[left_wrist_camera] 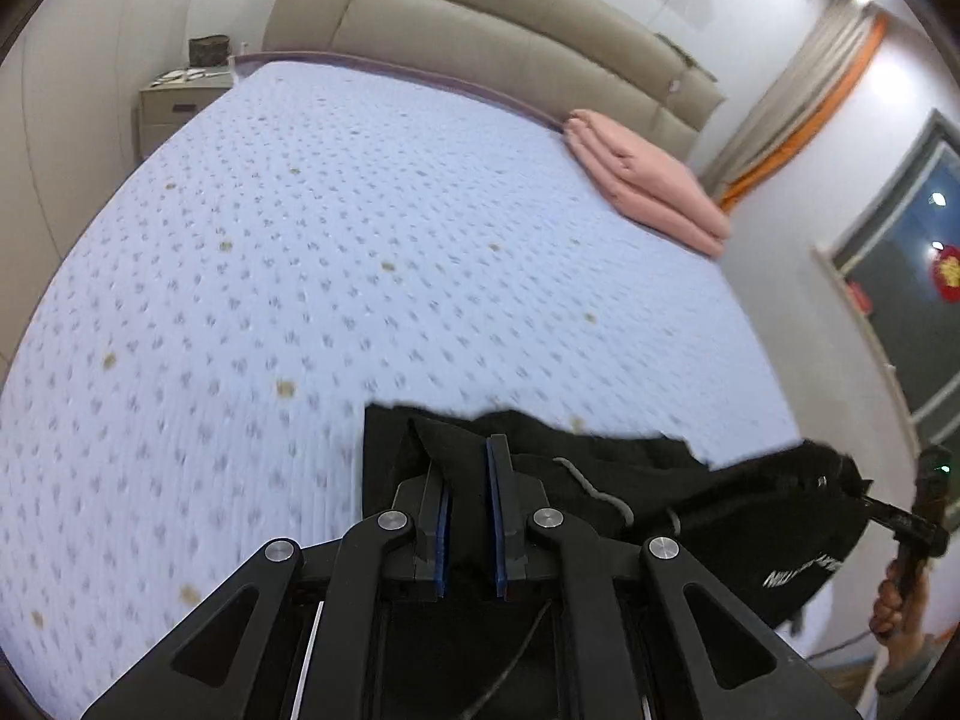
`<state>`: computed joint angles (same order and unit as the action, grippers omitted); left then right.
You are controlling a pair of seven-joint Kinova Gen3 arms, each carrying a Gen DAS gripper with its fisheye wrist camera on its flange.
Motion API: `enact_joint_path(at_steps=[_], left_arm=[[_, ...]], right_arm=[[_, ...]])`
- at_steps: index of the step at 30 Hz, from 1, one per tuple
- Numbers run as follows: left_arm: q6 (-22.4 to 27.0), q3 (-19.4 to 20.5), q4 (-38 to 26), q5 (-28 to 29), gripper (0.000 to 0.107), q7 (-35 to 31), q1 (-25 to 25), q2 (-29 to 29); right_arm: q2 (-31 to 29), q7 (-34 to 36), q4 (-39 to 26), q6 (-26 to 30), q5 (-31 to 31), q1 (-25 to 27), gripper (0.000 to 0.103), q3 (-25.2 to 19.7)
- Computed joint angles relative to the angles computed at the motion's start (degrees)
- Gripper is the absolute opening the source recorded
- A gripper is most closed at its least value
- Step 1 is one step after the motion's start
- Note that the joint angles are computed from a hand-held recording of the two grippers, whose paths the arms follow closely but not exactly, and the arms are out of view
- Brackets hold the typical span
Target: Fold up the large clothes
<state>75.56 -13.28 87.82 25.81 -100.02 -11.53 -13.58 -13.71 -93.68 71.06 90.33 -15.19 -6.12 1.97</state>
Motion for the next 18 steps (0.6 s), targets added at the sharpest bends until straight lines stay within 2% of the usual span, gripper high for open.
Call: enact_joint_path(at_steps=[2, 4, 7, 10, 12, 15, 18], left_arm=[[-4.65, 4.72, 1.89, -2.26, 0.015, 1.33, -1.79, 3.52], [-9.31, 7.15, 5.11, -4.99, 0.018, 2.11, -1.22, 6.57], [-12.14, 7.63, 8.99, -7.33, 0.020, 2.71, 0.98, 12.11], [-12.85, 6.68, 11.85, -2.84, 0.020, -2.56, -0.49, 12.80], [-11.35, 6.26, 11.16, -1.36, 0.022, -5.52, -1.71, 12.21], [-5.14, 5.17, 6.95, 0.94, 0.025, -8.95, -4.82, 11.96], [1.85, -1.34, 3.11, 7.65, 0.033, -12.99, -5.17, 11.69]], right_arm=[[2.65, -1.22, 2.77, -4.66, 4.08, 0.20, 0.014, -3.09], [5.94, -2.73, 7.19, -9.32, 7.85, -0.37, 0.015, -5.28], [10.33, -5.27, 14.35, -15.97, 12.24, -1.92, 0.017, -6.95], [13.10, -5.30, 17.41, -18.03, 11.83, -2.95, 0.021, -6.31], [12.97, -4.79, 16.91, -17.56, 12.17, -3.39, 0.021, -6.06], [11.65, -1.23, 15.33, -15.61, 9.37, -2.16, 0.023, -4.26], [10.83, 1.03, 12.71, -13.62, 4.56, -0.91, 0.032, -1.28]])
